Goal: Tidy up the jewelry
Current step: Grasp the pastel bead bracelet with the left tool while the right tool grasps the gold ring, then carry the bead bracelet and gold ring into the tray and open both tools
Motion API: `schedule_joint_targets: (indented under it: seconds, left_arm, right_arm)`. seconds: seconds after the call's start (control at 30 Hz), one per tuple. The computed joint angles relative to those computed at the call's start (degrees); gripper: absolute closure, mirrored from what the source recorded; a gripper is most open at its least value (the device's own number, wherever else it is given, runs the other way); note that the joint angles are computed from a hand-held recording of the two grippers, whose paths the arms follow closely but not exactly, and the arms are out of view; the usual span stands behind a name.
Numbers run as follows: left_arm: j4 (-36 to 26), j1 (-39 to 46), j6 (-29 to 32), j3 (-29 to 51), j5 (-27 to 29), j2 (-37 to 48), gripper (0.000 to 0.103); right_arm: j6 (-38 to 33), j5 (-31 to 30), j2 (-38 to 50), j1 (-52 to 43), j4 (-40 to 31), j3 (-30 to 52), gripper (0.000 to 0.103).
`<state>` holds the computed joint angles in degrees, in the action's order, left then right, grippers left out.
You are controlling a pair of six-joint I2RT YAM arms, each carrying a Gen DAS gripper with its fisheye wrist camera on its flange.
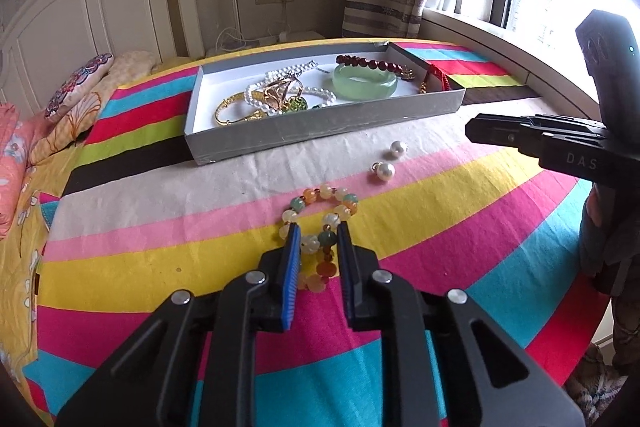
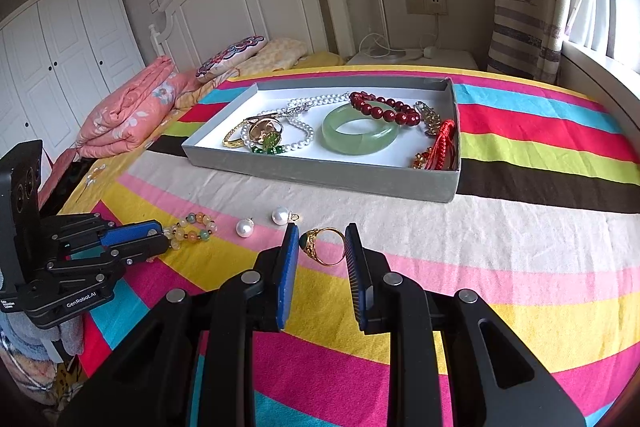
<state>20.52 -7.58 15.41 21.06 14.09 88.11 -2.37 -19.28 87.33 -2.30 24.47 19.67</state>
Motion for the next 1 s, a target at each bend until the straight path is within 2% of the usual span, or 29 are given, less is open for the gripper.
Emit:
schedule_joint_targets:
  seconds: [0.1, 0.5, 1.0]
  left_arm:
    - [1.6, 0.0, -0.1, -1.7, -0.1, -1.9, 0.086]
    - [1.5, 0.1, -0.1, -3.4, 0.5, -4.6, 0.086]
    - [-3.7, 0.5, 0.4, -3.9, 0.2, -13.4, 0.086]
  right_arm:
    - [0.0, 0.0, 0.0, 0.0, 0.0, 0.0, 0.080]
    - [-0.3, -1.5, -0.7, -1.0, 1.0, -0.8, 0.080]
    - [0.3, 0.0, -7.0, 2.5, -4.1, 0.3, 0.080]
